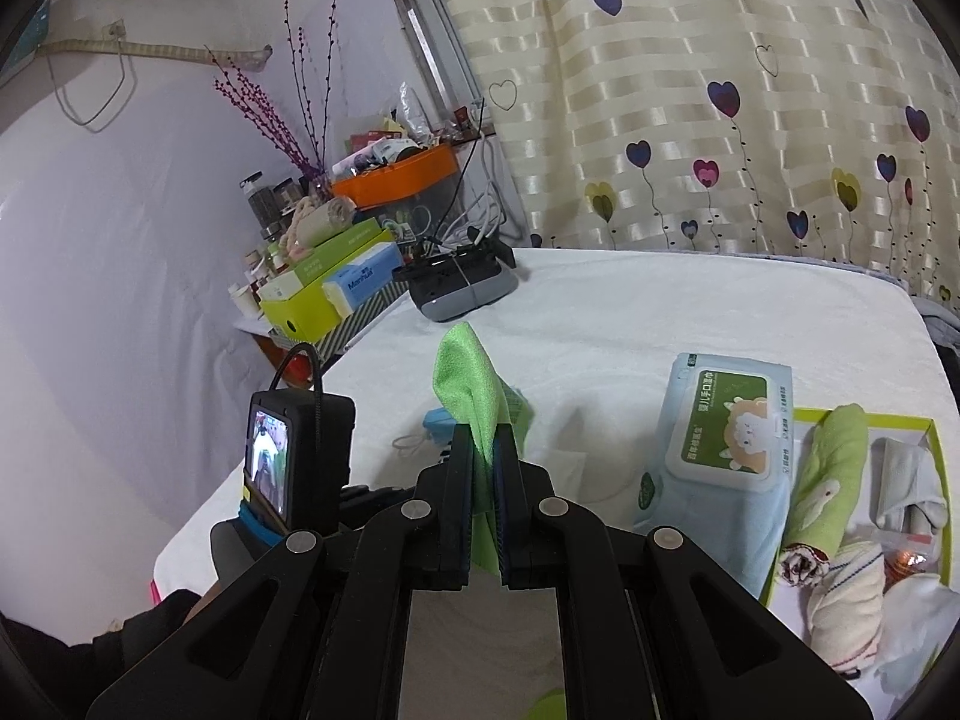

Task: Organize soft objects
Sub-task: 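Grasp the striped sock with the left tool while the right lifts the green cloth, then carry the striped sock with the left tool while the right carries the green cloth over the box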

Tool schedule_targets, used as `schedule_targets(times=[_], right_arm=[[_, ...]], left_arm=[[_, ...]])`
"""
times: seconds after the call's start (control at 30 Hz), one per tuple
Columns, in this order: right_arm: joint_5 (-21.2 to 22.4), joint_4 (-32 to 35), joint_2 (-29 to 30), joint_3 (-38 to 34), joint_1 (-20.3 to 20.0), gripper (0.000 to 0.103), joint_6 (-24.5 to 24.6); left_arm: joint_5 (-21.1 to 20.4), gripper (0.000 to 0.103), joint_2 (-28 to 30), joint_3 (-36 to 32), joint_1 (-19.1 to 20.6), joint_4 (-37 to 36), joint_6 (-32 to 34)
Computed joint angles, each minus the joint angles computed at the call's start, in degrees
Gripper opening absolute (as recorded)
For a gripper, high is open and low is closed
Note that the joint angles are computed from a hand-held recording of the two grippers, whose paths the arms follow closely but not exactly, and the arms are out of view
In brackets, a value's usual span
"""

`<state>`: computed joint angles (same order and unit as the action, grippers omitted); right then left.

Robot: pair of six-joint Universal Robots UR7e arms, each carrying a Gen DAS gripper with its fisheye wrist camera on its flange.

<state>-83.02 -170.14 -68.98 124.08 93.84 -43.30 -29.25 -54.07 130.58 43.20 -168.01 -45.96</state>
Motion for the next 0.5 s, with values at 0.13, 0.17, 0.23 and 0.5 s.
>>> schedule_targets(times=[0.13,0.17,0.23,0.5], right_arm=[[0.94,0.33,-1.05,0.75,-0.35,0.006,-0.25],[1.26,0.40,-1.38,0.99,-0.43,0.006,-0.39],[1.78,0.49,-2.03,1.46,-0.58,0.006,-0.61],[3.55,0.02,-5.70,4.12,-1.55,0.006,-1.48]], left_arm=[[1.25,0.011,-1.21,1.79,-2.34,-0.33,-1.31],[1.78,0.011,-1.55,2.29,-3.16,-0.27,-1.87],[2.72,0.011,-2.29,3.37,-5.04,-0.18,-3.11],[5.02,0.011,-4.51,6.61,-12.21,-0.36,-6.21]])
